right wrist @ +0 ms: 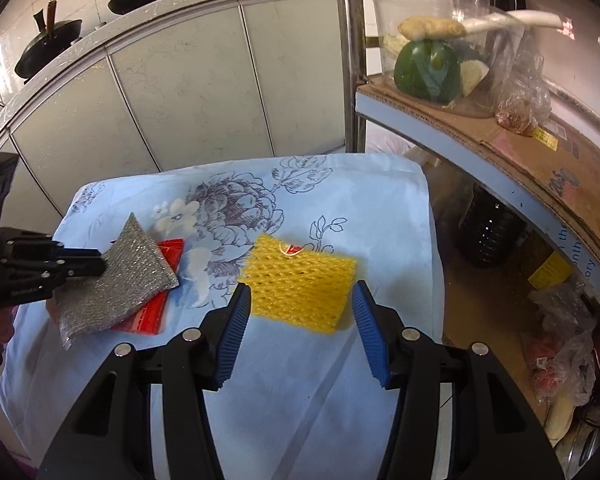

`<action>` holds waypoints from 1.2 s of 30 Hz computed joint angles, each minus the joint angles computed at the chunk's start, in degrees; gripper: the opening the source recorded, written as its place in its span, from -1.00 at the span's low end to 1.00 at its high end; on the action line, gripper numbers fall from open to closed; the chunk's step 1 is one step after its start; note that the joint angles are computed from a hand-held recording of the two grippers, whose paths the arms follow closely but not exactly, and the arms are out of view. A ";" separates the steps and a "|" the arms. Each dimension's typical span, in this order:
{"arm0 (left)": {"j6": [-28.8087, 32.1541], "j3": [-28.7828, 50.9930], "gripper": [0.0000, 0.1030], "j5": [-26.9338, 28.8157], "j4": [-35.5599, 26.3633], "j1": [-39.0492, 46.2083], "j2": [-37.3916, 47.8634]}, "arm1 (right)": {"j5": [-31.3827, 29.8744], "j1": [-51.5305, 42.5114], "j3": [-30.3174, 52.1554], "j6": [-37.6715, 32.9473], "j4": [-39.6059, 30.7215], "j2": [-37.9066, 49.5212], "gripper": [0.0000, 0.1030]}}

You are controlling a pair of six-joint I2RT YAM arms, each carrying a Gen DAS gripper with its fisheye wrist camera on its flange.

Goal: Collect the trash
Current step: 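Grasp the steel wool scrubber with left tool while right tool grasps the yellow foam net pad, then carry the steel wool and foam net with both tools over the pink bucket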

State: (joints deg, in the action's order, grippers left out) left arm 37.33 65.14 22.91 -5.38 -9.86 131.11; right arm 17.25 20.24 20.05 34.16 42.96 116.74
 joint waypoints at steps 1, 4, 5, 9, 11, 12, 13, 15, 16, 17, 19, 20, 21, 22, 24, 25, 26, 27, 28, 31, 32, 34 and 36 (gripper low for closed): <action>0.02 -1.13 -0.88 0.53 0.79 0.30 -0.78 | -0.36 -0.67 0.50 -0.68 -0.06 0.54 0.03; -0.84 -4.46 -0.90 3.01 1.90 1.40 -3.69 | -1.61 -2.10 2.97 -2.34 -1.78 2.12 0.03; -0.83 -6.12 -0.91 3.84 2.76 1.85 -5.11 | -1.87 -2.41 3.81 -2.93 -2.37 2.52 0.03; -1.75 -11.53 -0.92 6.54 5.37 3.83 -10.13 | -2.92 -4.33 7.91 -5.15 -5.20 5.10 0.03; -2.38 -13.97 -0.92 8.70 5.86 5.38 -12.79 | -3.36 -5.19 10.02 -5.93 -6.30 6.97 0.03; -2.70 -14.89 -0.92 9.48 6.11 6.11 -13.86 | -3.13 -5.24 10.66 -6.07 -6.68 7.52 0.03; -3.03 -15.90 -0.92 10.08 6.48 6.64 -14.93 | -2.79 -5.26 11.09 -6.38 -6.54 8.10 0.03; -3.71 -18.04 -0.92 11.13 7.30 7.86 -17.16 | -2.15 -5.07 11.39 -6.75 -6.53 8.41 0.03; -4.08 -19.05 -0.92 11.55 7.81 8.43 -18.06 | -2.05 -4.89 11.12 -6.36 -6.21 8.38 0.03; -4.51 -20.17 -0.92 12.07 8.27 9.05 -19.16 | -1.80 -4.56 10.85 -5.71 -6.08 8.40 0.03; -5.35 -22.22 -0.92 13.20 9.08 10.16 -21.03 | -0.92 -3.66 10.06 -4.59 -5.16 8.67 -0.29; -5.96 -23.20 -0.92 13.51 9.86 10.43 -21.74 | -0.46 -2.93 9.34 -3.88 -4.36 8.67 -0.42; -6.41 -24.01 -0.92 14.03 10.31 10.81 -22.49 | -0.88 -3.07 8.82 -3.62 -3.55 8.73 -0.59; -6.97 -24.71 -0.92 14.54 10.74 11.07 -23.08 | -1.15 -2.62 7.73 -2.60 -2.33 8.43 -0.64; -7.93 -26.76 -0.92 15.83 11.63 12.05 -25.15 | 0.04 -0.83 5.53 -0.98 -0.32 7.44 -0.67; -8.08 -27.82 -0.92 16.23 12.27 12.48 -26.10 | 0.95 0.40 4.27 -0.29 0.64 6.62 -0.67; -8.17 -28.73 -0.92 16.61 12.75 12.95 -26.93 | 2.42 2.17 2.77 0.69 1.30 5.36 -0.68; -8.37 -29.42 -0.92 16.92 13.11 13.25 -27.56 | 3.64 3.53 1.54 1.53 1.58 4.09 -0.68; -8.47 -29.92 -0.92 17.44 13.03 13.65 -28.27 | 4.64 4.88 0.40 2.51 1.46 2.52 -0.68; -9.25 -32.48 -0.92 18.24 14.49 14.95 -31.26 | 8.48 10.03 -3.49 5.83 -0.09 -4.39 -0.68; -9.40 -33.10 -0.92 18.85 14.56 15.51 -32.14 | 9.78 11.66 -4.27 6.82 -1.46 -6.82 -0.68; -10.12 -34.23 -0.92 20.00 14.50 16.81 -34.09 | 13.11 16.00 -5.57 9.29 -5.23 -12.23 -0.68; -10.70 -35.77 -0.92 21.20 15.22 18.39 -36.23 | 15.48 19.25 -6.13 11.16 -8.90 -16.56 -0.68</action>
State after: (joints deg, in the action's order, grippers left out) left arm 26.63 29.38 44.11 9.84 8.52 94.87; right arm 32.73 39.49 13.92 45.32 34.06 100.18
